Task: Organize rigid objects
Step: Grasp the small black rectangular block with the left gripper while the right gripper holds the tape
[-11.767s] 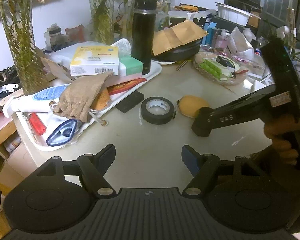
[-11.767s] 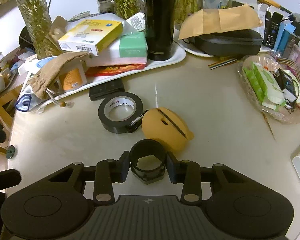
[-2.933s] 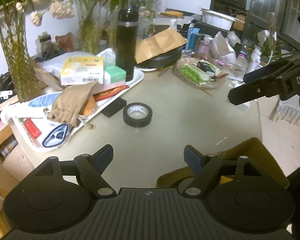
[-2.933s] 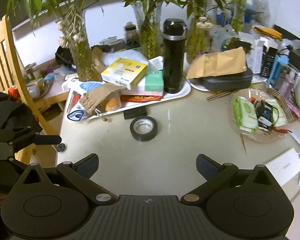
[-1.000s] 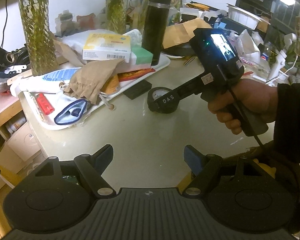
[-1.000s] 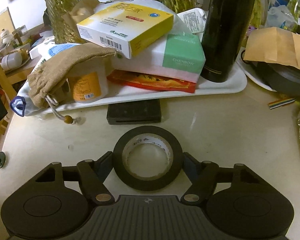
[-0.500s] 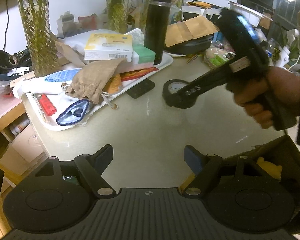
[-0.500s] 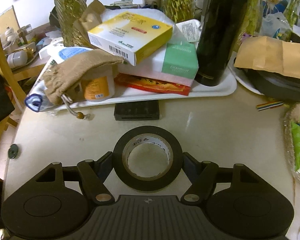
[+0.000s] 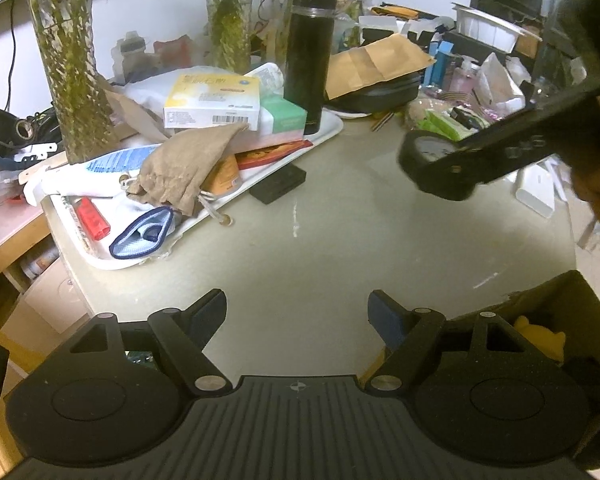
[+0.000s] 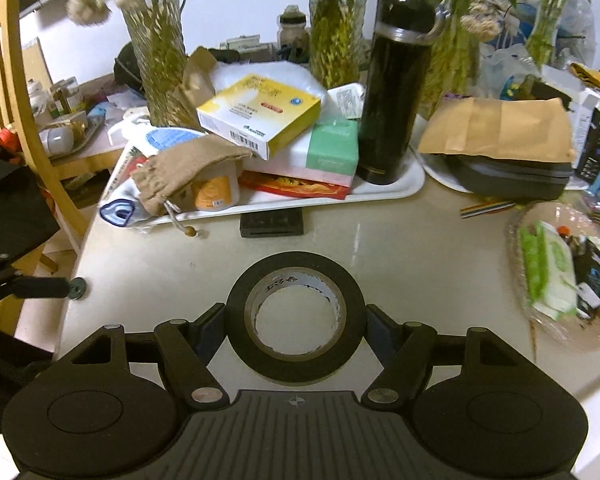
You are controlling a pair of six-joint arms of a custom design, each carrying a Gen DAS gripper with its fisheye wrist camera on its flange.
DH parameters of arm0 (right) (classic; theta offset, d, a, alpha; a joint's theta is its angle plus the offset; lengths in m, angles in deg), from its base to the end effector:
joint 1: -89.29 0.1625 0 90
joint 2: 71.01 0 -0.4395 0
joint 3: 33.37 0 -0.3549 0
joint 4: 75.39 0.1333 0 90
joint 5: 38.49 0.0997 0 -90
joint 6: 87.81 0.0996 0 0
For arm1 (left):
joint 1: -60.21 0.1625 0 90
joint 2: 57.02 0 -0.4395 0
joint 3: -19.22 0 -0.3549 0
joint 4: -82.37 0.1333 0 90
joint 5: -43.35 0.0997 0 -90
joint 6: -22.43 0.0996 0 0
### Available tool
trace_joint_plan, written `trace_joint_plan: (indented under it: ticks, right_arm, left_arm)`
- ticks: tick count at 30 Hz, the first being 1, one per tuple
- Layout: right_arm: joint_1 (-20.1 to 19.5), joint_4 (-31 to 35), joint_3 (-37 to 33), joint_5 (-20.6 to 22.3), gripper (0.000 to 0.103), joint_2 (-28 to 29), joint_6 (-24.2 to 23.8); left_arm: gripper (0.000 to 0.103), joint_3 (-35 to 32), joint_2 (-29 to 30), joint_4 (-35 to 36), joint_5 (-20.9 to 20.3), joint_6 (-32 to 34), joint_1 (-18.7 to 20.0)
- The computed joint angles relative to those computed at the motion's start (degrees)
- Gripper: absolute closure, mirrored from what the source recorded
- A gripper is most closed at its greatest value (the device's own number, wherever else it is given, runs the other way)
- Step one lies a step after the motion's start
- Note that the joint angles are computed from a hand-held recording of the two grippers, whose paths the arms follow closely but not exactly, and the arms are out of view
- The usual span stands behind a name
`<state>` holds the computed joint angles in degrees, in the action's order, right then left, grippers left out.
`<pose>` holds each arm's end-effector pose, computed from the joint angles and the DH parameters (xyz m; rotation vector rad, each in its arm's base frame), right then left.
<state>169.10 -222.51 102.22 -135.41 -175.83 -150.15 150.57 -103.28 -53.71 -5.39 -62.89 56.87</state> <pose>0.0618 -0.3421 0.3615 1.1710 -2.4813 0.4197 -0.3756 -0.1774 0.0055 0.4714 2.2955 -0.8648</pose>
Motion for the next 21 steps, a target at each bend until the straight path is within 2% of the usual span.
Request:
trace_joint_plan:
  ticks: [4,10,14,21]
  right_arm:
    - [-2.7,5.0,-0.6,2.2,0.028,-5.4,-1.7]
    - [-9.5,12.3,-1.6,6.7,0.028,-13.8,-5.6]
    - [-15.9,17.2,-2.4,10.1,0.028,-19.1,-9.5]
    - [-31.3,27.1,-4.6,17.8,0.028,-27.1,-18.0]
  left_arm:
    - [0.025,0.4,-0.1,-1.8,1.1,0.9,0.0]
    - [0.025,-0.2,0.7,-4.3,3.1,2.7,2.1]
    - [0.025,-1.0,1.8,-5.5,4.5,5.1,3.7]
    - [0.025,-1.7,4.2,-9.6,7.8,11.2,7.1]
